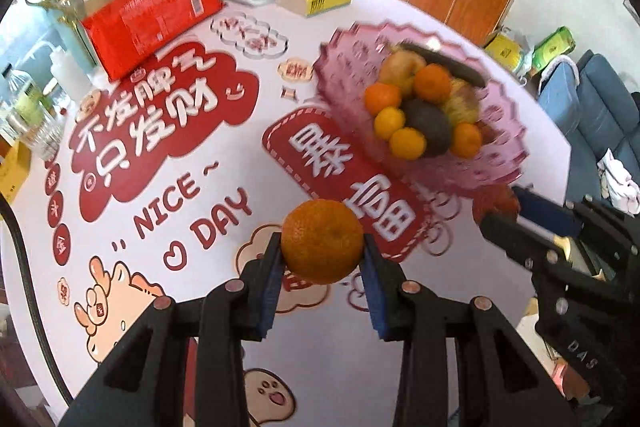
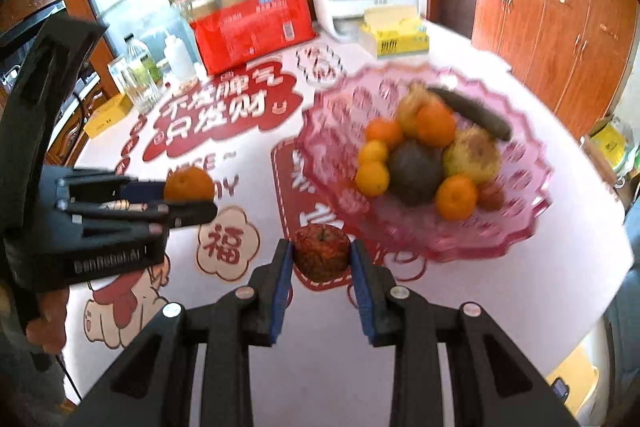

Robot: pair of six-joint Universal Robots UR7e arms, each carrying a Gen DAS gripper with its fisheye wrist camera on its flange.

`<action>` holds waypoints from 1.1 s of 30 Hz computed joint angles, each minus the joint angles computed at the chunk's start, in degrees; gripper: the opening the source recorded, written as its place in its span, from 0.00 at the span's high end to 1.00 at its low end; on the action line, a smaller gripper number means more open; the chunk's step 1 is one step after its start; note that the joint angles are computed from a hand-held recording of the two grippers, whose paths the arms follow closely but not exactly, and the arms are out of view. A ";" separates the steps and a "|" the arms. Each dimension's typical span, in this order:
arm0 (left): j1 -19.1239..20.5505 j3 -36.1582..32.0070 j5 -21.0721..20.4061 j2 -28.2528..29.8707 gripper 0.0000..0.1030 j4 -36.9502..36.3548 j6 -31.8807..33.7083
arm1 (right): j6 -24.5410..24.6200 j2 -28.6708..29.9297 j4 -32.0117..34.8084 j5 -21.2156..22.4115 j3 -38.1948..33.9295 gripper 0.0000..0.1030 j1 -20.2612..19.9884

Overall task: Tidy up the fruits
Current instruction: 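Carry the large orange and the date in both tools over the pink bowl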

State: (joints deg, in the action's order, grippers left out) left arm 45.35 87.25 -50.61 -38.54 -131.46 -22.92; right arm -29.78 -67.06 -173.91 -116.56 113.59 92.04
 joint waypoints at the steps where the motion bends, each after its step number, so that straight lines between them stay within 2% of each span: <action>1: -0.67 0.00 0.19 -0.17 0.66 -0.41 -0.21 | -0.36 -0.56 -0.17 -0.14 -0.24 0.71 0.43; 7: -3.52 -2.56 2.41 1.28 0.66 -2.39 -0.73 | -3.54 -2.57 -1.82 -1.05 -2.49 0.71 1.90; 11: -4.65 -6.42 4.25 4.04 0.66 -1.38 -3.36 | -6.02 -3.58 -0.64 0.12 -4.28 0.71 1.35; 21: -4.97 -18.39 7.27 13.04 0.66 4.42 -13.41 | -13.50 -3.44 9.58 6.16 -13.15 0.71 -3.32; 28: -4.08 -24.89 8.56 18.67 0.65 8.02 -20.99 | -18.54 -0.92 16.84 8.57 -19.36 0.71 -6.49; 33: -3.55 -29.53 8.70 22.27 0.65 11.68 -24.85 | -20.10 0.88 21.46 9.79 -23.15 0.71 -8.14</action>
State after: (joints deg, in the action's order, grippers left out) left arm 41.80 57.72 -41.92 -16.27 -119.78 -47.78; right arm -49.89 -66.18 -152.45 -106.77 90.44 83.90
